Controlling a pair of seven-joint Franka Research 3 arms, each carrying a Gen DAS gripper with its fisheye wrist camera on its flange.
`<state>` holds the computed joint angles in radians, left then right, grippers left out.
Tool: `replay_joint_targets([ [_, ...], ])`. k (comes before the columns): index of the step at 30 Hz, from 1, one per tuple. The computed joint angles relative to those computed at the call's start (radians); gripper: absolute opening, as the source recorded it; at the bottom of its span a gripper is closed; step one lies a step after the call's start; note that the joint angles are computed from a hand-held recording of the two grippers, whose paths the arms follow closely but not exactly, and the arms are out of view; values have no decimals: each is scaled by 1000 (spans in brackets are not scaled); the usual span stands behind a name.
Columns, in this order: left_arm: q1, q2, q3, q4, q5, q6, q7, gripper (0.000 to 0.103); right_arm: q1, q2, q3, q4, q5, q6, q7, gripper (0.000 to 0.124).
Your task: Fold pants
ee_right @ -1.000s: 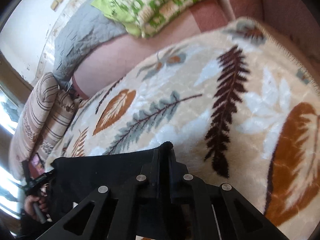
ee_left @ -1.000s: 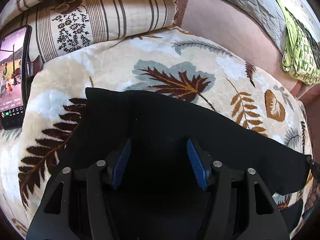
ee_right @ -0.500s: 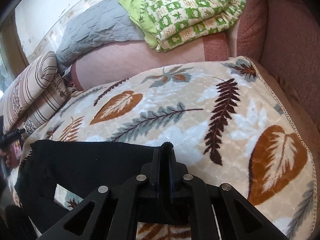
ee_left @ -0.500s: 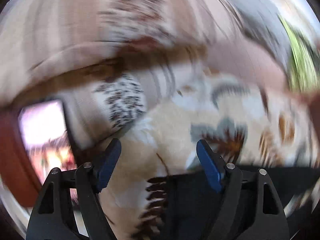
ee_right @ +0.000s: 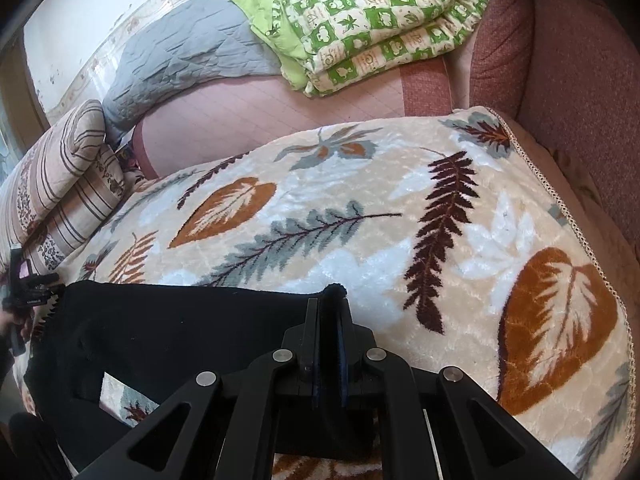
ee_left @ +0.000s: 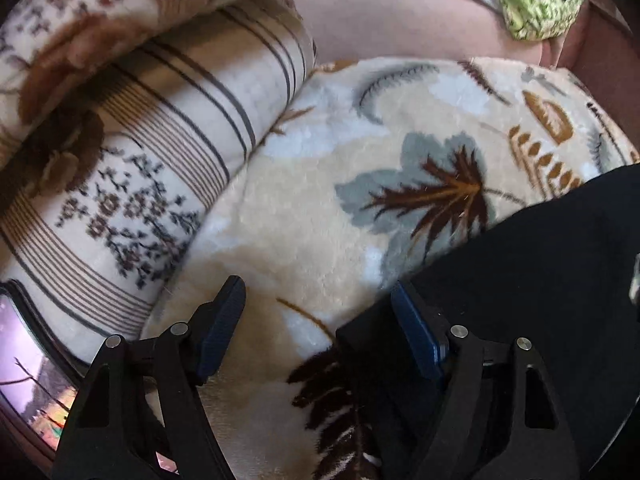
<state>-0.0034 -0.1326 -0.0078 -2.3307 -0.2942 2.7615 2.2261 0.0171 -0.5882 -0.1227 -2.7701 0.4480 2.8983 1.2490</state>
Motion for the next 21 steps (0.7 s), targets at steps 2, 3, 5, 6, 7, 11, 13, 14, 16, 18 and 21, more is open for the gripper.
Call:
replay_joint_targets([
  [2, -27, -22, 28, 4, -112, -39, 108, 77, 4, 0, -3, 1, 2, 3, -3, 6],
  [3, -42, -37, 42, -1, -167, -56, 182, 77, 4, 3, -2, 1, 2, 6, -3, 6],
  [5, -41, -59, 35, -27, -146, -56, 237, 77, 4, 8, 2, 3, 1, 8, 1, 6],
  [6, -39, -57, 31, -28, -128, -63, 241, 77, 2, 8, 3, 3, 0, 6, 4, 6],
  [7, -36, -50, 26, -28, -108, -67, 238, 77, 1, 7, 4, 3, -2, 4, 5, 6],
  [11, -36, -16, 23, -15, -126, -101, 242, 77, 0, 3, 4, 0, -3, 4, 10, 6],
  [13, -39, -16, 32, -10, -200, -132, 284, 64, 0, 9, 5, 1, -5, 7, 10, 6],
  [14, -40, -15, 37, -1, -242, -163, 313, 52, 1, 6, 2, 0, -4, 8, 9, 6],
  [16, -28, -15, 20, -5, -240, -153, 302, 38, 5, 11, -4, 3, -1, 10, 5, 6],
  [18, -17, -16, 9, -1, -221, -154, 272, 10, 7, 10, -6, 1, 2, 12, 2, 6],
  [21, -12, -40, 6, -9, -201, -157, 267, 5, 24, 9, -22, 2, 9, 35, -24, 6],
])
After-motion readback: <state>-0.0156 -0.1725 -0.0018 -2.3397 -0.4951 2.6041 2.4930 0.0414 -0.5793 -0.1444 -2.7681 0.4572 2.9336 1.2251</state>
